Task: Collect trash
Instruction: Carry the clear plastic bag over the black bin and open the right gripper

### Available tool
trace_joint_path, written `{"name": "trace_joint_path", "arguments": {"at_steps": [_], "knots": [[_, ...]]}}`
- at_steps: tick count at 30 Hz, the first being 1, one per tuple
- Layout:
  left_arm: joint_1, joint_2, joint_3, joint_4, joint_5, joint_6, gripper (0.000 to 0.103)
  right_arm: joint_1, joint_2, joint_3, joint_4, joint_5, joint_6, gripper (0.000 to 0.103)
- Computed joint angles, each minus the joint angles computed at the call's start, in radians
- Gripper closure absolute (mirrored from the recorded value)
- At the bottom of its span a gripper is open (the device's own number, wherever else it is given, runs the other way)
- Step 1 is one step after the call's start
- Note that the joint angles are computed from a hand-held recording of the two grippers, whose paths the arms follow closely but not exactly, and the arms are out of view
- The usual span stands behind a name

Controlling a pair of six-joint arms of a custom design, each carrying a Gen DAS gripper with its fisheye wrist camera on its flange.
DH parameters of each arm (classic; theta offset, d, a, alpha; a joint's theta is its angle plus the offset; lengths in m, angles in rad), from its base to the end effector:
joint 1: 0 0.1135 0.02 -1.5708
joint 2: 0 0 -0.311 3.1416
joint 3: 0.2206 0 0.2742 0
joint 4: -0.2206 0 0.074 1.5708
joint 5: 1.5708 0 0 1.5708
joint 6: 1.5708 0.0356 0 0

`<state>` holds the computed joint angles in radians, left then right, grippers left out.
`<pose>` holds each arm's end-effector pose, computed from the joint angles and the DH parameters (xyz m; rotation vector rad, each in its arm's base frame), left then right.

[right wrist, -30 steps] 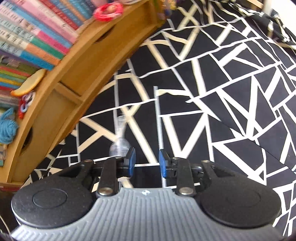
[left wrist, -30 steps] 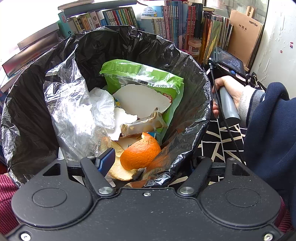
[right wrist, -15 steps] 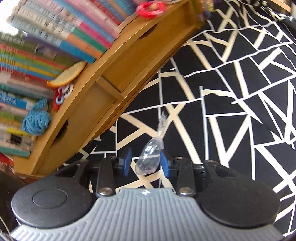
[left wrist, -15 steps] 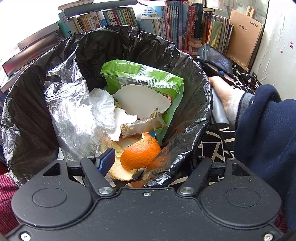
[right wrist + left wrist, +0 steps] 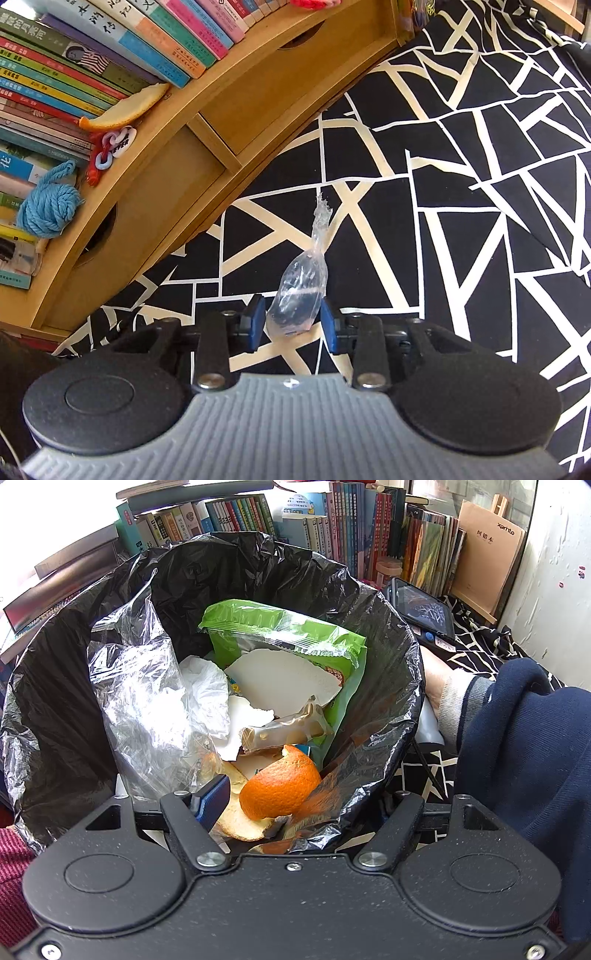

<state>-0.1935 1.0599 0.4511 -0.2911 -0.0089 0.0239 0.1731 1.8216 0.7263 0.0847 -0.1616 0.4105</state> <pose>0.1864 -0.0362 0.1952 0.2643 2.4575 -0.0620 0.3251 0.0627 0.1119 0.2496 2.6082 0.4199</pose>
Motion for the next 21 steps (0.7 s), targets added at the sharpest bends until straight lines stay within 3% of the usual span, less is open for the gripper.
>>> {"name": "trace_joint_path", "arguments": {"at_steps": [7, 18, 21], "knots": [[0.006, -0.006, 0.002, -0.007, 0.009, 0.0, 0.031, -0.008, -0.122, -0.087, -0.006, -0.006, -0.048, 0.066], [0.005, -0.006, 0.004, -0.009, 0.01, -0.002, 0.031, -0.15, -0.463, -0.207, -0.161, -0.088, -0.275, 0.065], [0.005, -0.006, 0.005, -0.011, 0.008, -0.003, 0.031, -0.19, -0.554, -0.234, -0.18, -0.118, -0.283, 0.065]]}}
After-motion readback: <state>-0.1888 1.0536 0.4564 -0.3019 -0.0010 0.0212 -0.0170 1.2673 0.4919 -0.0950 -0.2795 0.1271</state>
